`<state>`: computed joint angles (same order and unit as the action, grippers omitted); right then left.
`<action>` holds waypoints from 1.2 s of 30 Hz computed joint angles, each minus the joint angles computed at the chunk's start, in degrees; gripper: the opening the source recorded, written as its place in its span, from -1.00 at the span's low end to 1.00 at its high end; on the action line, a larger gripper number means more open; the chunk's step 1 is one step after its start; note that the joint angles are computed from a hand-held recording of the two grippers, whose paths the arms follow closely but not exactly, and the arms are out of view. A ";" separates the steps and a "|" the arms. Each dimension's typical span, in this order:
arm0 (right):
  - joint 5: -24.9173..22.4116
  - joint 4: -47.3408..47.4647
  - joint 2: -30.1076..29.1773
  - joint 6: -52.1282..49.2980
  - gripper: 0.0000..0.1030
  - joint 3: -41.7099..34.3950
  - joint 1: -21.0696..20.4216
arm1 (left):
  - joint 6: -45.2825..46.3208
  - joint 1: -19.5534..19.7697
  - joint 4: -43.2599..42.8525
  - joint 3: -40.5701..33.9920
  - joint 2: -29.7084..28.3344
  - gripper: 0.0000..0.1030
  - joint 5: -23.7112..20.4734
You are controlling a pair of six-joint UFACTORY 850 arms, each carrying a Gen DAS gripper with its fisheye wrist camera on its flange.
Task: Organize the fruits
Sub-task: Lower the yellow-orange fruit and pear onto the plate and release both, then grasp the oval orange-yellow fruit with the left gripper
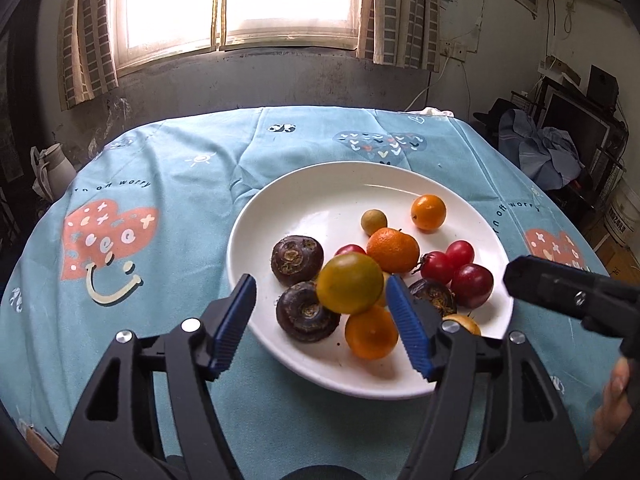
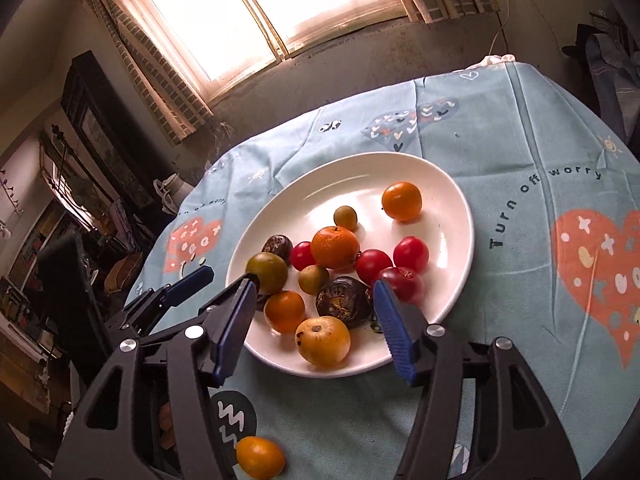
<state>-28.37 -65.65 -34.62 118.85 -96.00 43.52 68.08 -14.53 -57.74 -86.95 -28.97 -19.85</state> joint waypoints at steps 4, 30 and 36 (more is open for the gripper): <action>-1.97 -9.59 3.97 11.58 0.26 6.03 2.80 | 7.48 1.18 -4.75 7.25 4.72 0.45 0.50; -0.70 -13.96 7.78 24.50 0.29 14.05 5.07 | 10.06 7.26 -7.53 16.77 10.90 0.84 -4.19; -0.29 -12.27 7.07 21.60 0.29 13.06 5.15 | 16.82 3.56 -7.48 19.95 11.91 0.84 3.82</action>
<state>-28.66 -77.92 -27.56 140.45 -82.95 48.67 84.91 -10.97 -65.22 -67.01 -17.06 -16.03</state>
